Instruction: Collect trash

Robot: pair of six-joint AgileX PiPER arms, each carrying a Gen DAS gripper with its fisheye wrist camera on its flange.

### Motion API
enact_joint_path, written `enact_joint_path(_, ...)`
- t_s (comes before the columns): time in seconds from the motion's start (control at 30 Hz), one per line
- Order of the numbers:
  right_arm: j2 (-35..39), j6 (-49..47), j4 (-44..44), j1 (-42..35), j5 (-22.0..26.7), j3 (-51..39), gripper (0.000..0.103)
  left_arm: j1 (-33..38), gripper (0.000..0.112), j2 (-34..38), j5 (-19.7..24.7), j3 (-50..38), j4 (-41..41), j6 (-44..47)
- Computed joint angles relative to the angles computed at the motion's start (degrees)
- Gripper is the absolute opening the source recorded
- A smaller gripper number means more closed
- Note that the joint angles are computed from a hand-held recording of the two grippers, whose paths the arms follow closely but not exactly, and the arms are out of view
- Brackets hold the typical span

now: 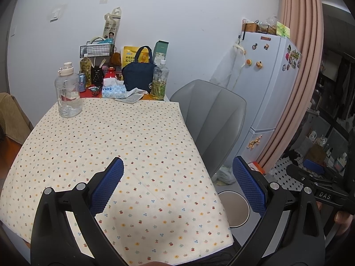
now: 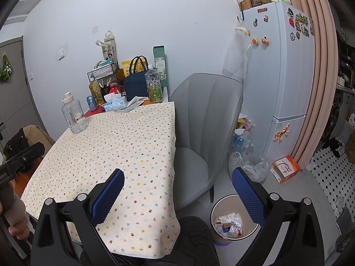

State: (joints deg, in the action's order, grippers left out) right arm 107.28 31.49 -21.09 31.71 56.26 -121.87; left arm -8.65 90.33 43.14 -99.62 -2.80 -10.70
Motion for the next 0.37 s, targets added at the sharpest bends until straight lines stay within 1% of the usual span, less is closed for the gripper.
enact_joint_path(0.27,0.06,-0.19,0.29,-0.22,-0.22,0.25,0.095,0.12,0.097,0.26,-0.01,-0.04,-0.33,0.07)
enact_joint_path(0.37,0.22,-0.56,1.66,-0.99,-1.65,1.4,0.095,0.7,0.097,0.43,-0.65,0.47,-1.1,0.56)
